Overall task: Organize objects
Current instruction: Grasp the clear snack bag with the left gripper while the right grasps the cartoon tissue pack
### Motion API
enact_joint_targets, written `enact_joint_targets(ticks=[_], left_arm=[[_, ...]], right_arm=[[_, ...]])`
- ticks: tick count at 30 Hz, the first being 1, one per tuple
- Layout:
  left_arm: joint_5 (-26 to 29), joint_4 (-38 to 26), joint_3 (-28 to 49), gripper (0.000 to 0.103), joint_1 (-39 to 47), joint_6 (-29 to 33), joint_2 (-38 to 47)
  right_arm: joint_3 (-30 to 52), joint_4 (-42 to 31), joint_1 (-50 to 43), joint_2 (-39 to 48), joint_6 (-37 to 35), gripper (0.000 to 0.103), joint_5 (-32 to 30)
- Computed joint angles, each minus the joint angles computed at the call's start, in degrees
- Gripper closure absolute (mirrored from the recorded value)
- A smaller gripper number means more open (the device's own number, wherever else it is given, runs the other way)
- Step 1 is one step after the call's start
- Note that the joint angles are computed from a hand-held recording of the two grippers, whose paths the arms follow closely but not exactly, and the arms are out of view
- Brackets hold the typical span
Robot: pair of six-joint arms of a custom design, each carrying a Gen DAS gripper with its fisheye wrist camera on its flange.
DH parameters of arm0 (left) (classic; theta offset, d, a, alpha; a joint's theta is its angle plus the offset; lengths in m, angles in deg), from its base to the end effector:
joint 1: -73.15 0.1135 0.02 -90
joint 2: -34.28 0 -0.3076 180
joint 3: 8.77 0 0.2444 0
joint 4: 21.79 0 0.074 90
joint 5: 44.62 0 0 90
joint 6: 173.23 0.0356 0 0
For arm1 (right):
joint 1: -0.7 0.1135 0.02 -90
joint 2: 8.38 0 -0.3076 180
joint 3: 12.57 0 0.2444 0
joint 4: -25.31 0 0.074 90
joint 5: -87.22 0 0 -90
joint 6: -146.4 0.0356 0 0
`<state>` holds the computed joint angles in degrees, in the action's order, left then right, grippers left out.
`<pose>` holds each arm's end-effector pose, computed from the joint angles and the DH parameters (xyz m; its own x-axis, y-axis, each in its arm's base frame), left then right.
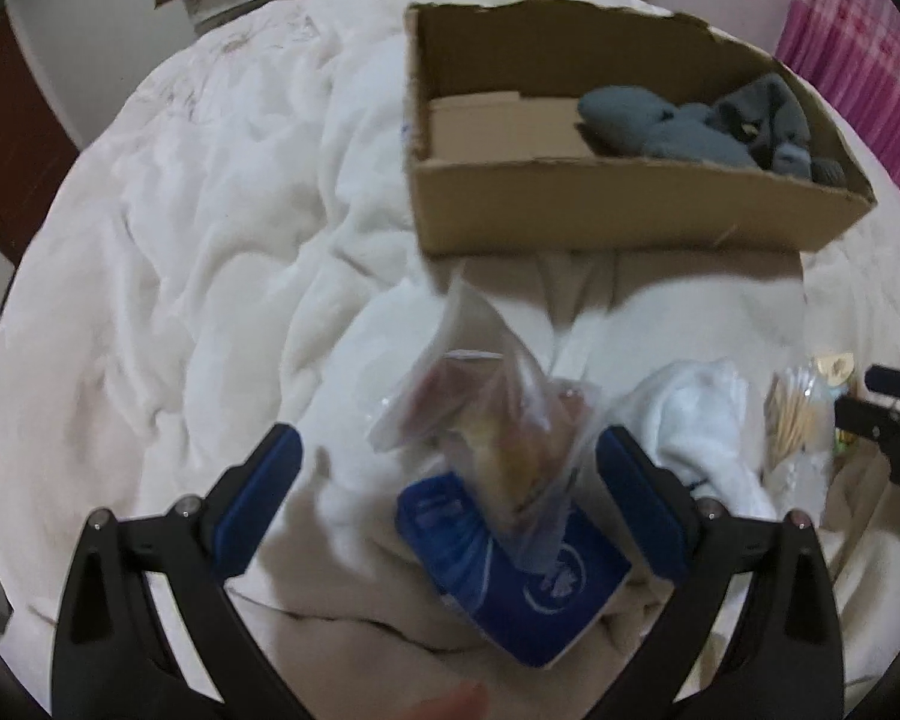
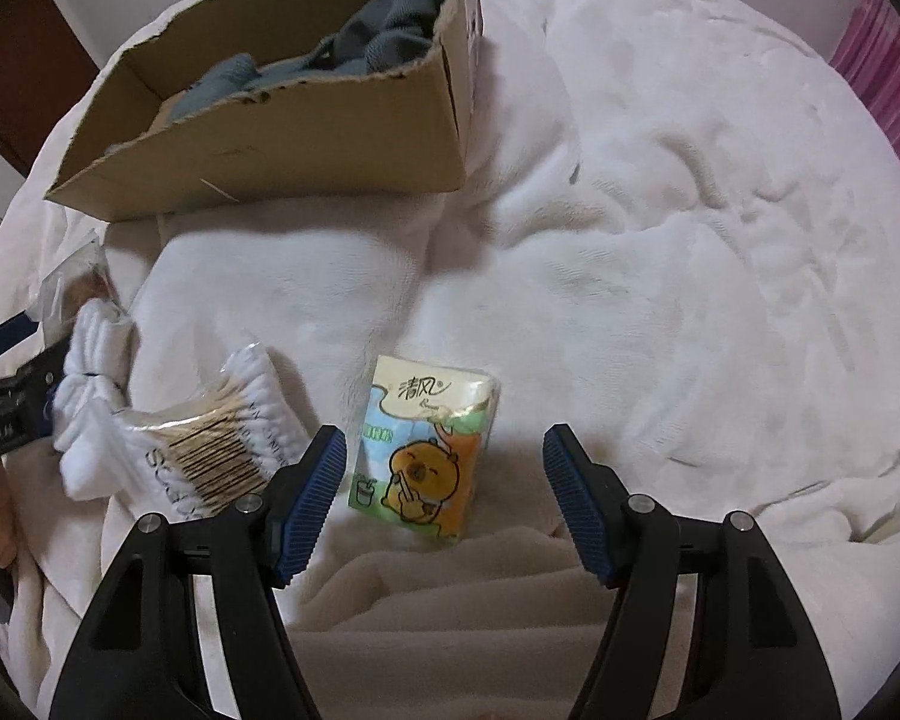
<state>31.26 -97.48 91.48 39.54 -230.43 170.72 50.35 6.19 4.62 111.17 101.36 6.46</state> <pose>0.3377 -0.2140 0.0805 0.3178 -0.8420 -0.4359 -0.9335 -0.3583 0.0116 0.3326 0.0171 0.0712 -0.7040 0.6508 -0.2841 0.6634 0.7455 0.0638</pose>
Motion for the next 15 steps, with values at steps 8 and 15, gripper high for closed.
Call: enact_joint_targets(ticks=[8,15], left_arm=[[-2.2,10.2,-8.2,0.001,1.0,3.4,-2.1],[-3.7,11.8,-9.4,0.041,-0.2,1.6,-2.8]], right_arm=[[3.5,-1.8,0.5,4.4,-1.5,0.033,0.3],[3.4,-2.4,2.9,4.6,-1.4,0.051,4.5]])
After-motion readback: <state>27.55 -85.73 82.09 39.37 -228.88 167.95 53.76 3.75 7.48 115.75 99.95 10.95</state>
